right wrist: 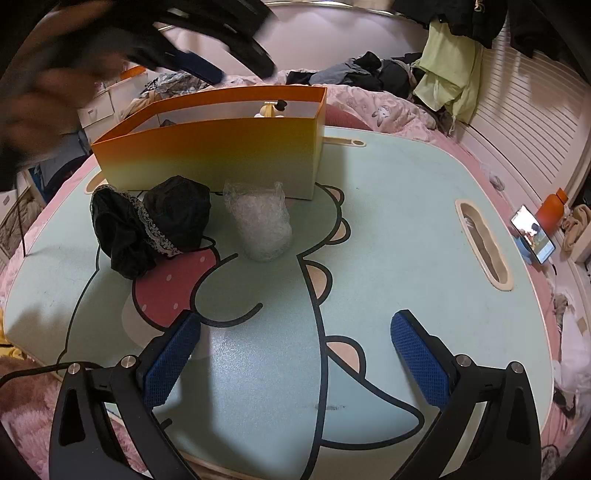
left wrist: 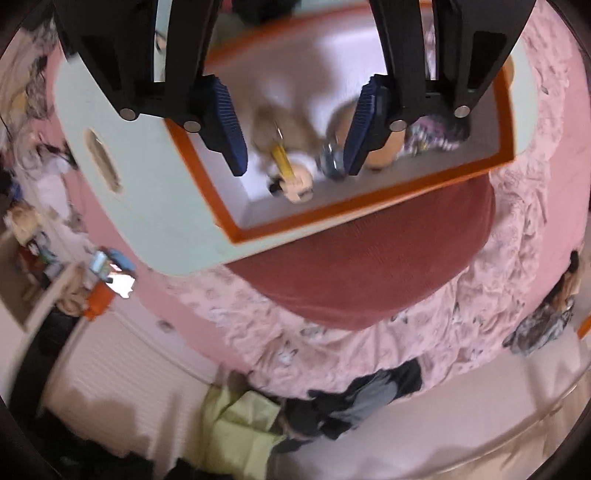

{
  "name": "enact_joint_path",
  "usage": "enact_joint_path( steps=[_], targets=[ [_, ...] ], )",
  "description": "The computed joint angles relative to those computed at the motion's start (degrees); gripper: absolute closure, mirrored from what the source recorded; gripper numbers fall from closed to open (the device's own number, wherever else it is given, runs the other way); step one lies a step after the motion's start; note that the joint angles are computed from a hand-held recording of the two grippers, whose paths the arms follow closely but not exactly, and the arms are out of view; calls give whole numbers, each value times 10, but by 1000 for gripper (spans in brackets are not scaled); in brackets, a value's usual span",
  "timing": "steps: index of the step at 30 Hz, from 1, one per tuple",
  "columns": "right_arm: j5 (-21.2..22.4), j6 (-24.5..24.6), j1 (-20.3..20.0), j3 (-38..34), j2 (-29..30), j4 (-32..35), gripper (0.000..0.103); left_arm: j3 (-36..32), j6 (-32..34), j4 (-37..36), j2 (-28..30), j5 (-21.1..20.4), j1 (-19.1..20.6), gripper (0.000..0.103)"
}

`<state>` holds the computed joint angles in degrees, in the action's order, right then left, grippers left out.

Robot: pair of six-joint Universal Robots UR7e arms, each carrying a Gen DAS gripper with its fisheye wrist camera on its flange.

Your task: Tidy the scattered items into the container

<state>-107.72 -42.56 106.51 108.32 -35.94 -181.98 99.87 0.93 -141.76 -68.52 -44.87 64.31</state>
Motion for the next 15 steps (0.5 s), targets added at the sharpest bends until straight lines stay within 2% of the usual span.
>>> enact_joint_path(
  steps=[2, 6, 12, 14, 15],
  targets=[
    [1, 0, 0, 0, 0, 0, 0, -19, -15, 3, 21, 9, 9, 59],
    [2, -1, 1, -1, 2, -2, 0, -26, -28, -5, 30, -13, 16, 60],
    [1, -1, 2, -1, 2, -3, 0, -33, -32, 13, 49, 2, 18, 61],
    [1, -1, 1, -1, 2, -3, 0, -42, -41, 33, 54, -6, 25, 69],
    [2, -1, 1, -1, 2, -2, 0, -42, -38, 30, 54, -10, 26, 69]
  ],
)
